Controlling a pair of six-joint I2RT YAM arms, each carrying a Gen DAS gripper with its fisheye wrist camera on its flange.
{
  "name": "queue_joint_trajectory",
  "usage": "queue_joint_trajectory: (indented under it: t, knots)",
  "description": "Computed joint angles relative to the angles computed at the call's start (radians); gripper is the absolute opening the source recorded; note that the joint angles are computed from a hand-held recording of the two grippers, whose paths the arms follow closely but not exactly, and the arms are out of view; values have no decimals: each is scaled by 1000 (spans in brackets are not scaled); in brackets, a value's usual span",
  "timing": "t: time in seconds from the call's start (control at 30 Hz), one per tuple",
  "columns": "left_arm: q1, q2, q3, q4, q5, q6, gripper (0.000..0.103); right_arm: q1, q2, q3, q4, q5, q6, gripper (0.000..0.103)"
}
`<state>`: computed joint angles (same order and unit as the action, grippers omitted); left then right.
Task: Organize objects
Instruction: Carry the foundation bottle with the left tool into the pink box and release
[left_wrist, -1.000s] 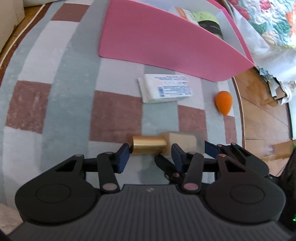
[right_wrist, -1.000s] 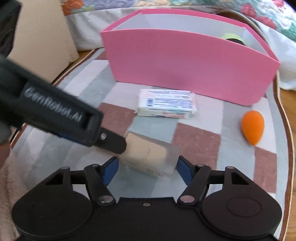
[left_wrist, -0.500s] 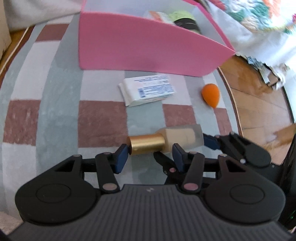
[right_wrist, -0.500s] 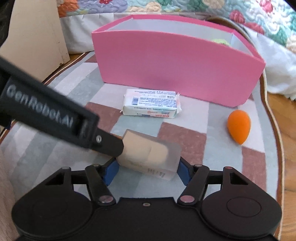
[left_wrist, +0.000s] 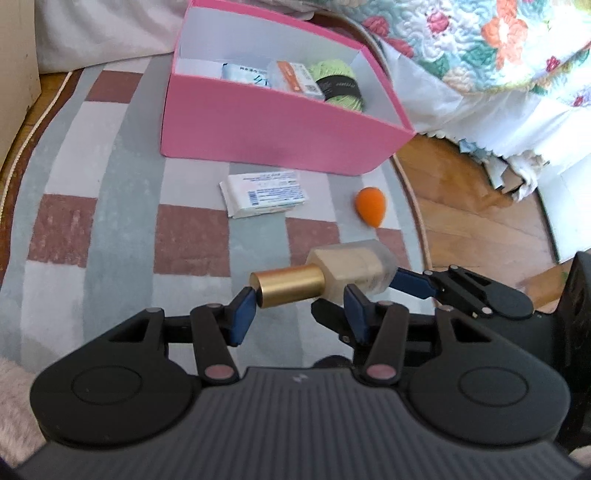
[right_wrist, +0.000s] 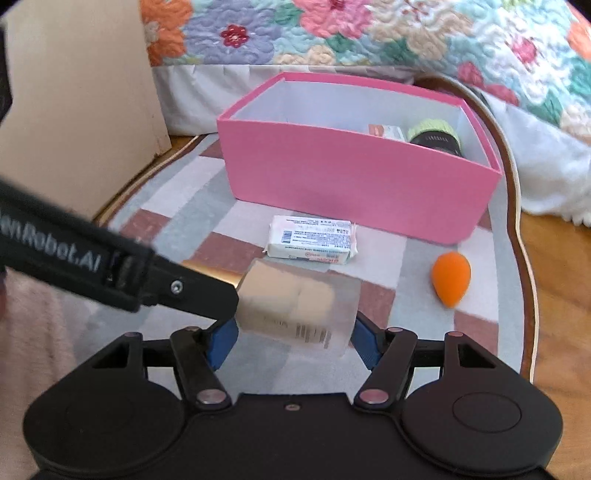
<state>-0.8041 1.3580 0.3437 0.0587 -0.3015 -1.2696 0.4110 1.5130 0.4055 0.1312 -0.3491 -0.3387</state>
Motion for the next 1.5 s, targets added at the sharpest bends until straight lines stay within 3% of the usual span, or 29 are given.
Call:
queue_joint_trajectory:
  t: [0.27, 0.43, 0.63, 0.83, 1.1, 1.3, 1.5]
  knots:
    - [-37, -221, 86, -246, -84, 31, 50, -57, -210, 59, -212, -69, -16, 69]
    - [-35, -315, 183, -413, -134, 88, 50, -50, -324, 87, -252, -71, -25, 69]
    - [11, -368, 309, -577, -156, 165, 50, -16, -337, 216, -332, -55, -15, 69]
    - [164, -399, 393, -656, -67, 274, 50, 33, -255, 381, -406, -29, 6, 69]
    - [430, -270, 454, -582, 57, 460, 50, 89, -10, 586, -360, -2, 25, 69]
    - [523, -68, 411, -372, 60, 533, 50, 79, 224, 652, -218, -48, 91, 69]
    - [626, 230, 462, -156, 202, 567, 50, 50, 474, 845, -287, -40, 120, 69]
